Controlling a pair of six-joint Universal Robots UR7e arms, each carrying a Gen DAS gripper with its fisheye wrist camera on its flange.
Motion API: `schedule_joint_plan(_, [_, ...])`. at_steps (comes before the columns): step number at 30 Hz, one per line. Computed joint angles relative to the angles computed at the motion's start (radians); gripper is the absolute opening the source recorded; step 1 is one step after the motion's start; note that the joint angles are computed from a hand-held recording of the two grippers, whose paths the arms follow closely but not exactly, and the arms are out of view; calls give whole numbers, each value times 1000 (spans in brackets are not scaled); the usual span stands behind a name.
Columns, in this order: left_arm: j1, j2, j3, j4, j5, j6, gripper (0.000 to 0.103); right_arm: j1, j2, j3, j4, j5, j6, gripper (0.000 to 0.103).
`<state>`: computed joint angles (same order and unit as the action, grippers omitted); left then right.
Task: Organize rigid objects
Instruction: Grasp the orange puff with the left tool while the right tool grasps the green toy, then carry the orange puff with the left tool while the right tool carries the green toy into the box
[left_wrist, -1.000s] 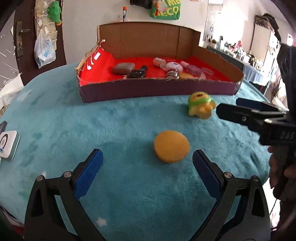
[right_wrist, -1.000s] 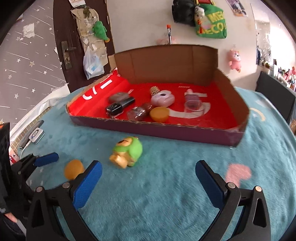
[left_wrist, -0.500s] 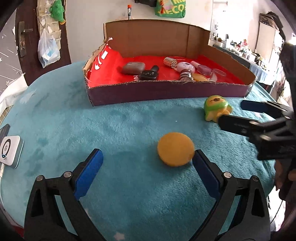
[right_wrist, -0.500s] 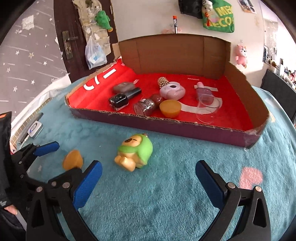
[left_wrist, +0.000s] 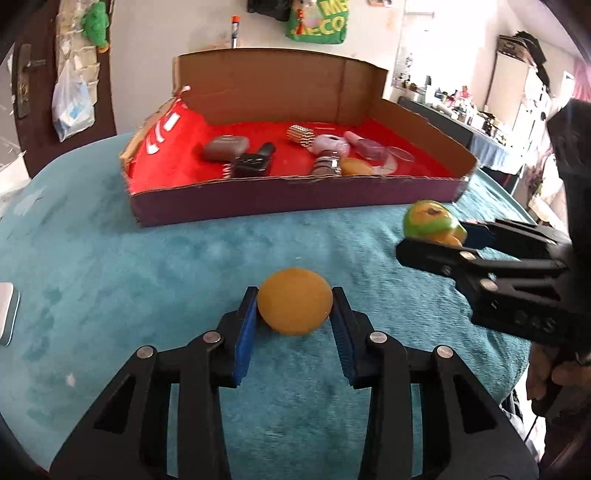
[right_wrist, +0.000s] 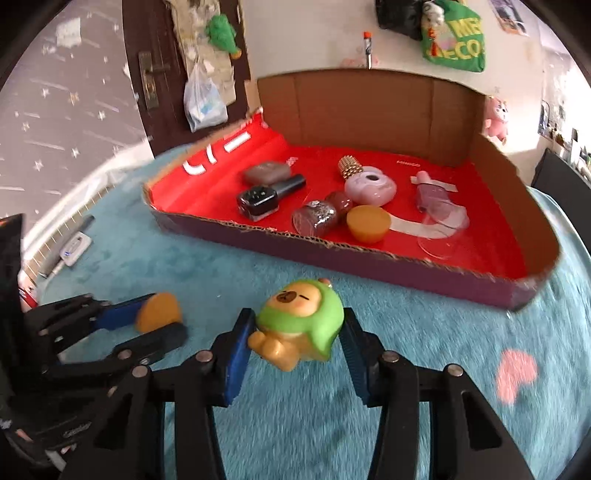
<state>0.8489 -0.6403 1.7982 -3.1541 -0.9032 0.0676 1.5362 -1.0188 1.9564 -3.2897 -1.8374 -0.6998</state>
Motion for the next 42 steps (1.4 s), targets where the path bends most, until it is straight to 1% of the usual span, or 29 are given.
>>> schedule_joint_plan(6, [-11, 23, -14, -10, -13, 15, 36, -33, -80, 100, -48, 48, 10, 49])
schedule_joint_plan(9, [-15, 30, -16, -10, -17, 18, 36, -42, -102, 131, -73, 59, 9, 49])
schedule_joint_plan(12, [-18, 35, -16, -14, -15, 24, 36, -53, -116, 150, -74, 68, 16, 49])
schedule_joint_plan(26, [-25, 38, -13, -21, -5, 33, 36, -78, -117, 153, -54, 92, 31, 49])
schedule_joint_plan(31, [-28, 22, -22, -6, -22, 28, 36, -81, -127, 145, -26, 116, 49, 49])
schedule_joint_plan(33, [-30, 8, -44, 8, -43, 40, 36, -75, -142, 127, 14, 141, 65, 49])
schedule_joint_plan(37, [-20, -3, -133, 52, -95, 82, 36, -32, -147, 51, 71, 145, 55, 49])
schedule_joint_plan(39, [-10, 12, -213, 98, -112, 122, 36, -8, -130, -14, 111, 138, 51, 49])
schedule_joint_plan(42, [12, 66, -379, 222, -111, 169, 36, 13, -83, -159, 235, 136, 74, 49])
